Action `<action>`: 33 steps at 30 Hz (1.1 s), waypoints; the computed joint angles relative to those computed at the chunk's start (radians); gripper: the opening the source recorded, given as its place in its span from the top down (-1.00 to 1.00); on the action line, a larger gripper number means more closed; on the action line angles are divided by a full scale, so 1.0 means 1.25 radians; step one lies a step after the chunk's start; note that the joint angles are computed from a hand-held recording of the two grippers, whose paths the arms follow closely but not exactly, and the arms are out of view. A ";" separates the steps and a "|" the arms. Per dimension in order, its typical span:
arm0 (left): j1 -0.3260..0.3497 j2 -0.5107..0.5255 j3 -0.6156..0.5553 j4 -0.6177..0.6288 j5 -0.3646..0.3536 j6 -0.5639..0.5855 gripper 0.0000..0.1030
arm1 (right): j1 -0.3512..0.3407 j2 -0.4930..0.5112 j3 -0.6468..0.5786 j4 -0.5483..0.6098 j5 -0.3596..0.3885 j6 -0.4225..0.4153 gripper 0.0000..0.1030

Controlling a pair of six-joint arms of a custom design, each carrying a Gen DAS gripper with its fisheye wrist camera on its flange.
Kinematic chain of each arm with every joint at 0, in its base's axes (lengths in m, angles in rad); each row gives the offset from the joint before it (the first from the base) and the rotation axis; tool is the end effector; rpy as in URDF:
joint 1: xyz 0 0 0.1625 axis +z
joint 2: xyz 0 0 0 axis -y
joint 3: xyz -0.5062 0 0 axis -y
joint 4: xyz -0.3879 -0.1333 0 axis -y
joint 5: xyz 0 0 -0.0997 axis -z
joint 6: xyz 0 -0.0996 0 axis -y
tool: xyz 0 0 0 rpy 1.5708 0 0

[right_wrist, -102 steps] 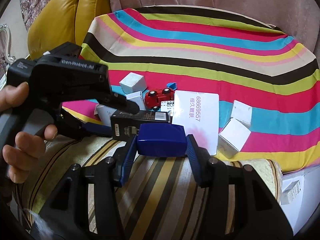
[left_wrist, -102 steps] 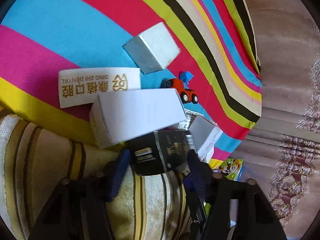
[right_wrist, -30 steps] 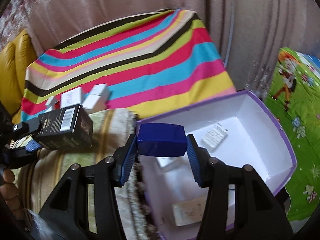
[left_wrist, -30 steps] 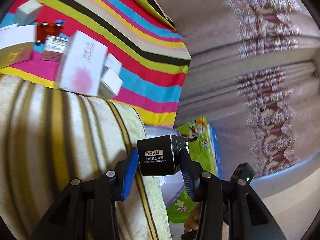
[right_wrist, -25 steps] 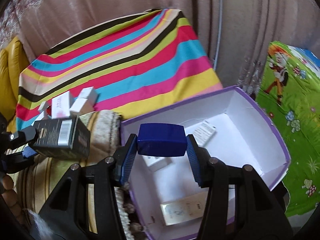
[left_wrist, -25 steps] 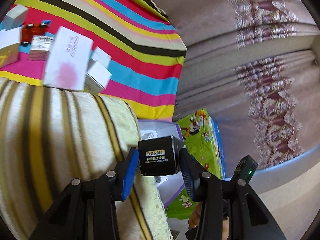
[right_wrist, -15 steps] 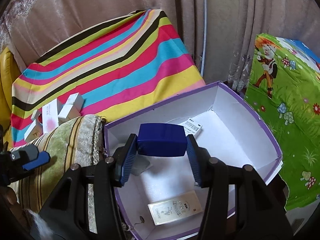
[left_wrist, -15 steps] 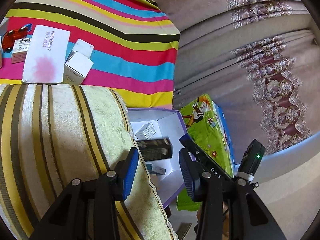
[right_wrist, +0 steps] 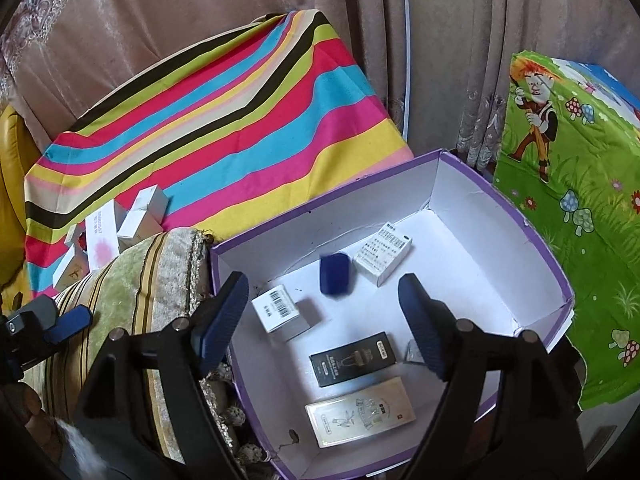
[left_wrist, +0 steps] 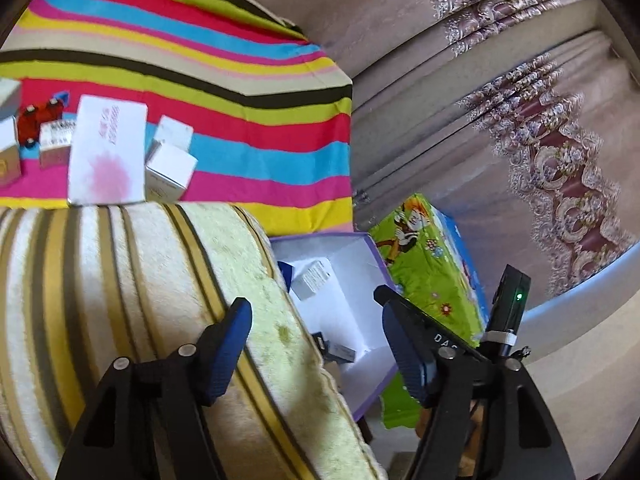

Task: Organize rigid objects
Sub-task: 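Withdraw both grippers from the purple box toward the remaining boxes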

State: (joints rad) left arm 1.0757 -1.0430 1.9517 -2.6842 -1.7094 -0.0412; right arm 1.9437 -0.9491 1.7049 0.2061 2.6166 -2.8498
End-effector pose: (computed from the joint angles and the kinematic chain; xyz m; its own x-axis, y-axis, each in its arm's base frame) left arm -0.1851 -0.5945 0.2176 -0.8766 0.4594 0.1435 0.4295 0.8812 -0.1975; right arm 0.2347 -0.4707 0.2100 -0.7057 0.4863 0.5153 -0.1001 0.6515 -0.7520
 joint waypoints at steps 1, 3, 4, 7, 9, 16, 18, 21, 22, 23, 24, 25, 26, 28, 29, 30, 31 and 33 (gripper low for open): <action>0.001 -0.002 0.000 0.002 0.000 0.003 -0.34 | 0.000 0.002 -0.002 0.003 -0.003 0.002 -0.56; 0.002 -0.008 0.001 0.002 0.012 0.007 -0.34 | 0.003 0.009 -0.005 0.007 -0.005 0.006 -0.56; 0.001 -0.011 0.002 0.000 0.021 0.006 -0.37 | 0.003 0.013 -0.008 0.009 -0.007 0.007 -0.56; 0.009 -0.024 0.002 -0.009 0.051 -0.005 -0.41 | 0.007 0.026 -0.021 0.022 -0.019 0.005 -0.56; 0.017 -0.033 -0.002 -0.011 0.062 -0.018 -0.44 | 0.010 0.036 -0.030 0.029 -0.026 -0.002 -0.56; 0.047 -0.063 -0.006 -0.046 0.119 -0.056 -0.48 | 0.019 0.069 -0.061 0.045 -0.056 -0.031 -0.56; 0.055 -0.071 -0.006 -0.057 0.134 -0.068 -0.48 | 0.022 0.082 -0.072 0.051 -0.062 -0.037 -0.56; 0.064 -0.083 -0.002 -0.077 0.164 -0.072 -0.48 | 0.027 0.101 -0.090 0.055 -0.061 -0.057 -0.56; 0.066 -0.085 -0.001 -0.082 0.170 -0.071 -0.48 | 0.028 0.106 -0.094 0.055 -0.060 -0.064 -0.56; 0.069 -0.089 0.000 -0.087 0.178 -0.071 -0.48 | 0.030 0.111 -0.100 0.055 -0.063 -0.073 -0.56; 0.071 -0.091 0.000 -0.091 0.184 -0.073 -0.48 | 0.031 0.116 -0.105 0.057 -0.067 -0.078 -0.56; 0.071 -0.093 0.002 -0.094 0.189 -0.073 -0.48 | 0.032 0.121 -0.110 0.059 -0.071 -0.083 -0.56; 0.072 -0.094 0.002 -0.097 0.196 -0.074 -0.48 | 0.033 0.129 -0.117 0.065 -0.077 -0.086 -0.56; 0.076 -0.099 0.003 -0.101 0.202 -0.073 -0.48 | 0.033 0.139 -0.129 0.073 -0.089 -0.086 -0.56; 0.078 -0.100 0.004 -0.103 0.206 -0.073 -0.48 | 0.033 0.143 -0.134 0.075 -0.096 -0.089 -0.56; 0.080 -0.102 0.004 -0.104 0.207 -0.071 -0.48 | 0.034 0.147 -0.141 0.076 -0.103 -0.094 -0.56; 0.082 -0.103 0.004 -0.105 0.209 -0.070 -0.48 | 0.035 0.152 -0.150 0.078 -0.109 -0.102 -0.56; 0.084 -0.106 0.006 -0.109 0.213 -0.066 -0.48 | 0.036 0.163 -0.167 0.083 -0.117 -0.116 -0.56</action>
State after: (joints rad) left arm 1.1811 -1.1751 1.9589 -2.8199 -1.4430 -0.1243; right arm 1.9884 -0.7460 1.4966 0.3099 2.4699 -2.9953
